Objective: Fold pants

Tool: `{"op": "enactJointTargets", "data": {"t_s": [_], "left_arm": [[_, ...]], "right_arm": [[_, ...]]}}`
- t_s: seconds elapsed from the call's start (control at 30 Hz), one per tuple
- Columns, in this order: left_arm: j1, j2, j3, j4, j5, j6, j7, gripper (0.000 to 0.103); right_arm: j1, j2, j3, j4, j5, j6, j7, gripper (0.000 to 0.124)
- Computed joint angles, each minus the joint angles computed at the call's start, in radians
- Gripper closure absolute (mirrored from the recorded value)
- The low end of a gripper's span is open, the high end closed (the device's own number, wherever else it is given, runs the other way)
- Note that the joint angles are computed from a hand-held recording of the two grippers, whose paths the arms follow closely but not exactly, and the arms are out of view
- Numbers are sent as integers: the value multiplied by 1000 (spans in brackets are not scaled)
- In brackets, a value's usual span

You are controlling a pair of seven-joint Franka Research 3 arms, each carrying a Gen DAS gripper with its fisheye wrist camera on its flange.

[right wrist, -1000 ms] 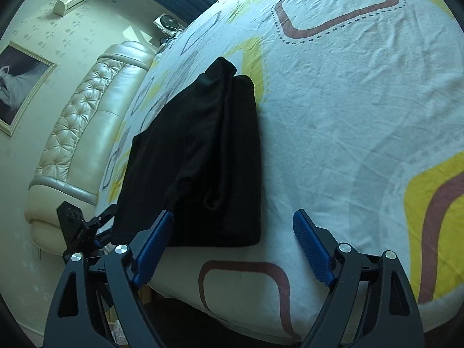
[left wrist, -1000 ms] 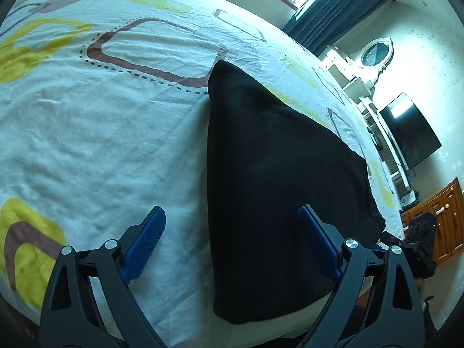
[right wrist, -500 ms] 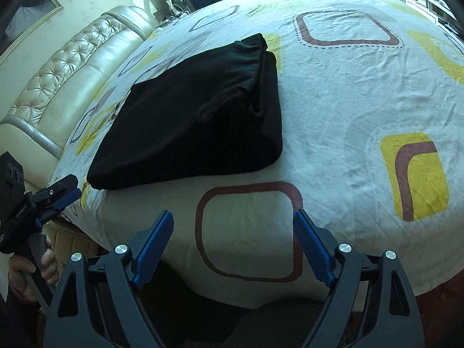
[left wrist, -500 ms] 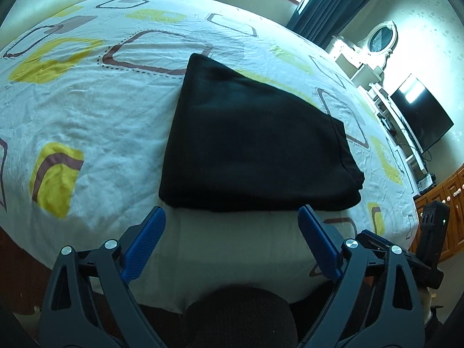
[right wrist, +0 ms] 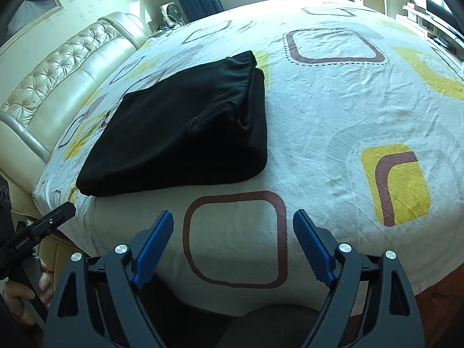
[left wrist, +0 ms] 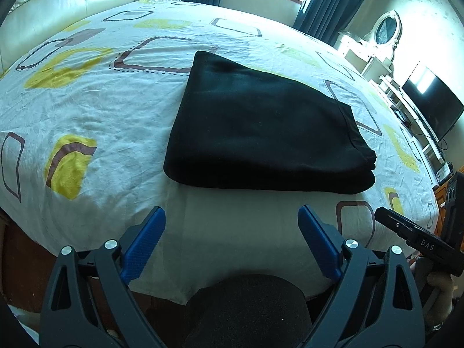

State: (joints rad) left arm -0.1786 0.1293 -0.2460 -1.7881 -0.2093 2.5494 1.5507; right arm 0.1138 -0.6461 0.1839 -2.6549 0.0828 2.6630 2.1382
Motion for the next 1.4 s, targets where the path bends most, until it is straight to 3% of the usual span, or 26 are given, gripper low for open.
{"op": "enactJointTargets", "data": {"t_s": [0.27,1.4], "left_arm": [[-20,8,-4,-4,62,9,-9,10],[-27,9,-3,-3,121,6,-79,10]], "right_arm": [[7,27,3,12,-11,-7,-10,41],[28,45,-3,16,-5,-22,0,41]]}}
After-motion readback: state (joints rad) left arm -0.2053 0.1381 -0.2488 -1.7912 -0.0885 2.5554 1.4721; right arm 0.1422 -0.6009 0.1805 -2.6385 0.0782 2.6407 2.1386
